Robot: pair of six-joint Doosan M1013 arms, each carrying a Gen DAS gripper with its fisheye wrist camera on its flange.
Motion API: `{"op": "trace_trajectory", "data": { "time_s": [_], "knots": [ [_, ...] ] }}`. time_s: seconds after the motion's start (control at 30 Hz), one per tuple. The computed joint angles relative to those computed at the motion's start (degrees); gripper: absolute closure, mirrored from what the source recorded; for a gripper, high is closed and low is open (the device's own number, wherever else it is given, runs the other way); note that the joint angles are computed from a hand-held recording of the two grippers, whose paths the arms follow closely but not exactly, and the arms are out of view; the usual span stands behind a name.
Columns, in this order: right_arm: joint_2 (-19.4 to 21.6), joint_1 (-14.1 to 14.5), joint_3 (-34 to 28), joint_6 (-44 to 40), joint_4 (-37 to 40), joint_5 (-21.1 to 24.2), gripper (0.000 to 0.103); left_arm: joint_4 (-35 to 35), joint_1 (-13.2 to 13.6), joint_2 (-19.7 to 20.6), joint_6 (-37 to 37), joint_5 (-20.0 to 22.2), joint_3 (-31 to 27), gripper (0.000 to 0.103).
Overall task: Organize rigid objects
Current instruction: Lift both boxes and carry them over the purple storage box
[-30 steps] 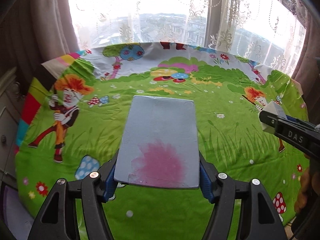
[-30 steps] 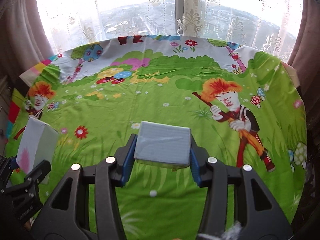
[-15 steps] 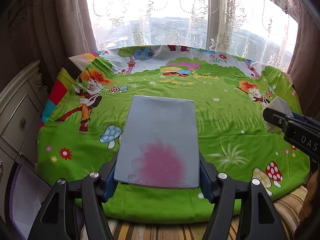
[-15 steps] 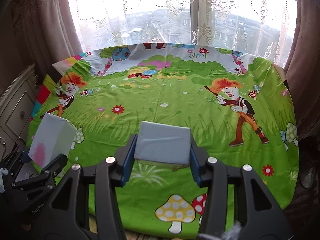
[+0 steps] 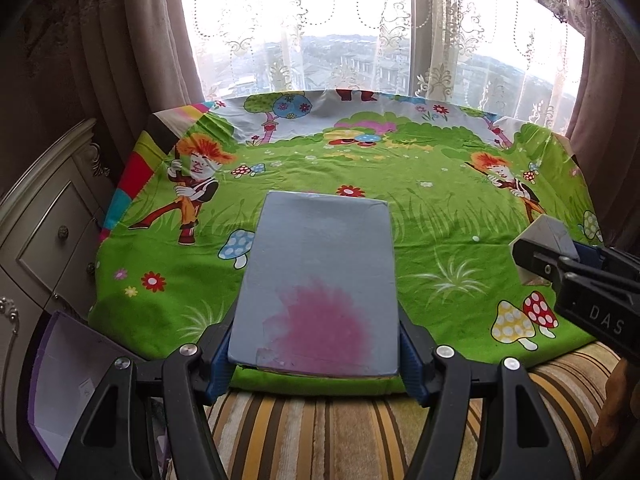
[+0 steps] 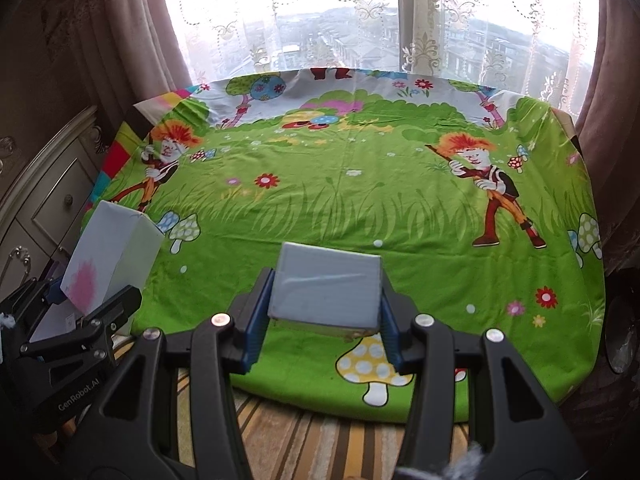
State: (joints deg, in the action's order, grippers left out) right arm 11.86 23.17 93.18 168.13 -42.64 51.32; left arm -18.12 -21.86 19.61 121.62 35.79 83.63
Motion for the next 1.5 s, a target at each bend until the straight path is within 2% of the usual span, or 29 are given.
{"op": "trace_trajectory", "data": {
  "time_s": [0.47,0.7,1.23,1.5],
  "knots": [
    [0.97,2.09,-1.92,-5.83,3.57,-1.99,0.051,5.13,2.01,-0.43,-4.62,0.07,0.45,0.036],
    [2.69,2.97,-4.79,-12.03,7.04,-3.13,0.051,11.22,3.35,-0.38,-11.48,-0.35,0.35,0.036],
    [9.18,4.20,-14.16,-29.43,19.58,-4.67,0.051,20.23,7.22,0.51,-21.74,0.26,-0.68,0.036],
    [13.50,4.70,-20.18,-39.36,26.20,-4.08,0.051,26.57,9.63,1.49,-30.02,1.15,-1.93,0.036]
  ]
}}
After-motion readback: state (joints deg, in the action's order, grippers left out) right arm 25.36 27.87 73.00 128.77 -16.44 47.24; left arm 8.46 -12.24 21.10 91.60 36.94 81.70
